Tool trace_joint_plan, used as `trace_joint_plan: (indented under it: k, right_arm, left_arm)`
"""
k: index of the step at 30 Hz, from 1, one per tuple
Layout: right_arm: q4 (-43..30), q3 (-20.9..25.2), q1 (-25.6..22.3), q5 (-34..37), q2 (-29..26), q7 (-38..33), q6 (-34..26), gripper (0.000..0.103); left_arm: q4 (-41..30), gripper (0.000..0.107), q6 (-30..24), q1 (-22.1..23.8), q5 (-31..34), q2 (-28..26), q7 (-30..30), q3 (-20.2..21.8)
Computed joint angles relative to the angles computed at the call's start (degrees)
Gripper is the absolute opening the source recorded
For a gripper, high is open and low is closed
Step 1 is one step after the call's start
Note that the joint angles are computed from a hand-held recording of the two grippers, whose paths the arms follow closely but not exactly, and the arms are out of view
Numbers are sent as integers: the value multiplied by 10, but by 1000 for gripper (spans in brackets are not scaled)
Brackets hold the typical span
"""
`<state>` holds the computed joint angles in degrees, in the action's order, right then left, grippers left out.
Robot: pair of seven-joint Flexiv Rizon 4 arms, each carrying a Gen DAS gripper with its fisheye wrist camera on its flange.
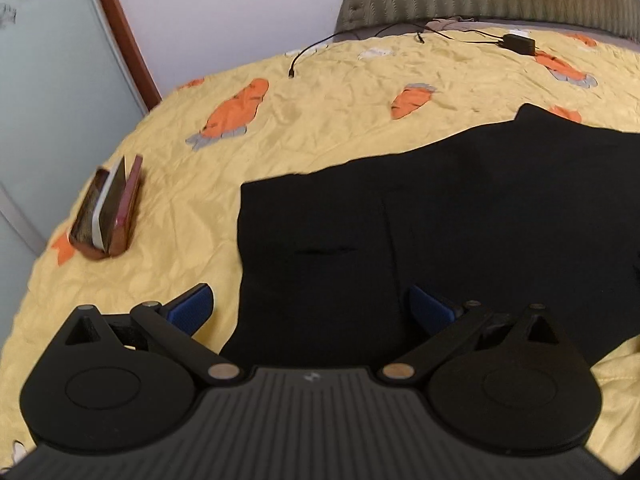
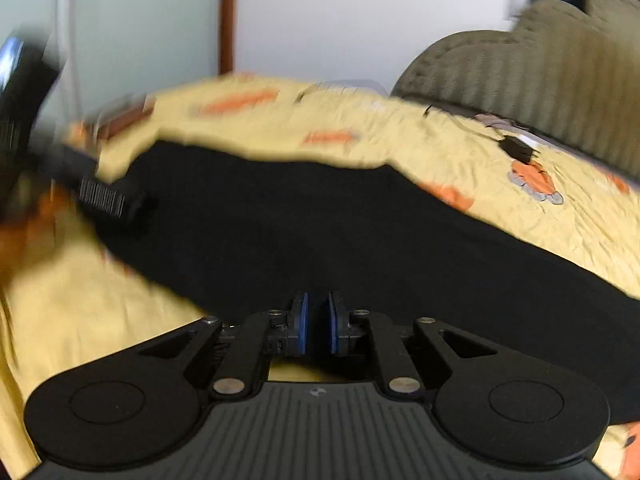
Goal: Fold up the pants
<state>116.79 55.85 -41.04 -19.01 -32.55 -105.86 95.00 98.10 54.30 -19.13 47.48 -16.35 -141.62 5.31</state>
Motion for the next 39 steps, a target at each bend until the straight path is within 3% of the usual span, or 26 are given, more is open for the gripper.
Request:
trace_joint_plan:
  k: [4, 6, 8, 10, 13, 17, 20, 21, 24, 26, 28, 30, 32, 36, 39]
  right_arm:
    - [-22, -9, 16, -1, -12, -12, -55, 11]
    - [-15, -17, 22, 15, 1, -21, -40, 11]
    - [-9, 6, 5, 37, -5, -36, -11, 13]
    - [-17, 16, -4, 37, -19, -30, -31, 33]
    - [-54, 88, -66, 64, -75, -52, -105, 34]
    - [-70, 147, -151, 137, -103, -52, -80, 34]
    - [-76, 113, -163, 153, -66, -44, -72, 34]
    - [-69, 84, -151, 156, -46, -49, -48, 34]
    - [-51, -38, -73, 154, 8, -26, 21, 53]
    - [-54, -83, -48, 144, 12, -8, 28, 58]
    - [-63, -127, -25, 130, 17, 15, -5, 60]
    - [-60, -130, -38, 102, 17, 26, -22, 60]
    - [-66, -91, -73, 158, 6, -29, -15, 60]
    - [-67, -140, -33, 166, 26, 1, 0, 61]
    - [-57, -110, -49, 165, 21, 0, 22, 71]
  left_arm:
    - [13, 103, 1, 6, -12, 14, -4, 3]
    - [2, 103, -26, -12, 27, 24, -31, 2]
    - [-1, 103, -12, -13, 45, 31, -42, -7]
    - [-20, 103, -23, -18, 52, 24, -44, -18]
    - [-58, 103, -32, -25, 33, 0, -35, -34]
    - [-125, 103, -34, -69, 47, -49, -33, -39]
    - [-169, 103, -12, -92, 27, -93, -23, -43]
    - [-186, 103, -17, -103, 20, -108, -22, -42]
    - [-222, 103, -32, -123, -9, -144, -6, -37]
    - [-237, 103, -42, -132, -31, -163, 16, -35]
    - [-252, 103, -69, -145, -52, -180, 40, -29]
    - [-250, 103, -74, -156, -64, -186, 48, -18]
    - [-240, 103, -55, -163, -73, -185, 40, -6]
    - [-230, 103, -40, -165, -102, -184, 25, 5]
    - [-225, 103, -35, -160, -128, -183, 18, 7]
